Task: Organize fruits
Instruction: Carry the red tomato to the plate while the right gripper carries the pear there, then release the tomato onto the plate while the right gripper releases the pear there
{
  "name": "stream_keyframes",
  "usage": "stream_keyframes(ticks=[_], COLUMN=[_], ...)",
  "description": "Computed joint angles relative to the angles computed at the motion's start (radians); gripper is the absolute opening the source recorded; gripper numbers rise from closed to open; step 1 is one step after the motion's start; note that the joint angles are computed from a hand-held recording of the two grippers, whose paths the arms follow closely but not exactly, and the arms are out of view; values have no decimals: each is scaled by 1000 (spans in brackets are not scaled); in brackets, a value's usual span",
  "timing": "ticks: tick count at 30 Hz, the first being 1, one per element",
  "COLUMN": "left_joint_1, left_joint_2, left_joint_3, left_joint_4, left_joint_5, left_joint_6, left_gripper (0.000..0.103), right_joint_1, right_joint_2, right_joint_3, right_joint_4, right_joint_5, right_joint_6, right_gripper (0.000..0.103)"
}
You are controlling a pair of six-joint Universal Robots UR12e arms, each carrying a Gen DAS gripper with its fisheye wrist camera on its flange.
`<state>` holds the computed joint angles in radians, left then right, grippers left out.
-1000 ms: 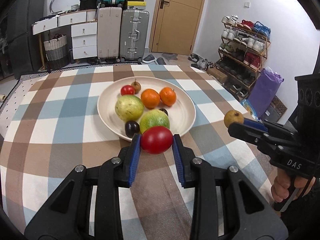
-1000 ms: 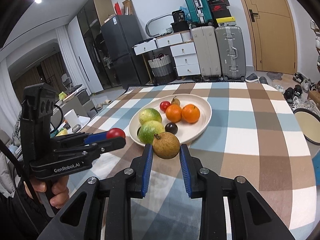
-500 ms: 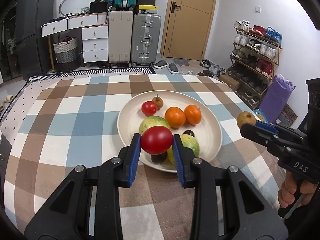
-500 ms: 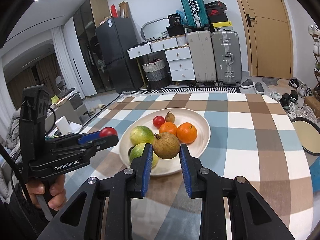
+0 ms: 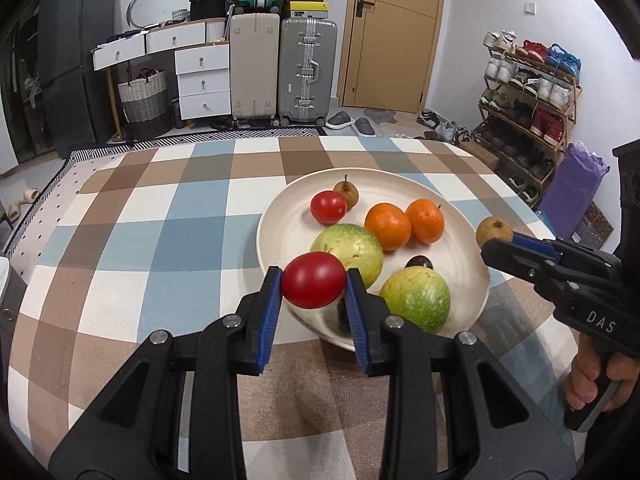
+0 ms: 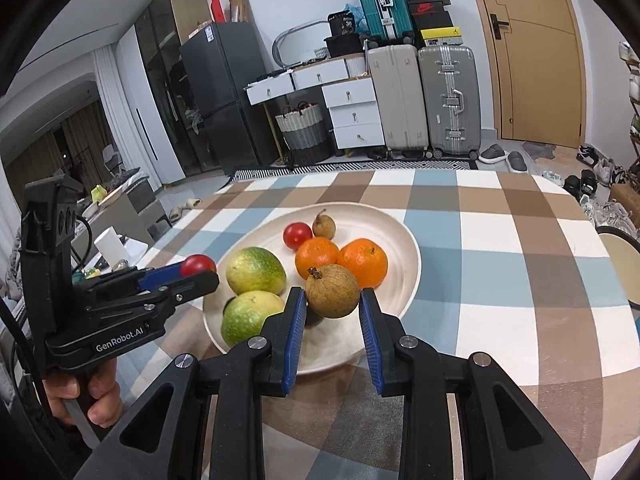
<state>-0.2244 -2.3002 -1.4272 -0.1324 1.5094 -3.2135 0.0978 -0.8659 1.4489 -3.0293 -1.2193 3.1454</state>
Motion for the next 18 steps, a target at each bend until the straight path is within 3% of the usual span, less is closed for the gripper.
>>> stream_keyframes(ticks=[18], left_joint_1=[3], left_joint_2=[-13], left_joint_3=[12], left_joint_4=[-30], left_joint_5=[6], left_joint_6=[-7], left_gripper=[29], right_joint_1=[-2], right_joint_2=[17], right_joint_3=[-27], right_joint_4=[52], right_joint_5=[0], right_joint_6=[13], right_gripper=[28])
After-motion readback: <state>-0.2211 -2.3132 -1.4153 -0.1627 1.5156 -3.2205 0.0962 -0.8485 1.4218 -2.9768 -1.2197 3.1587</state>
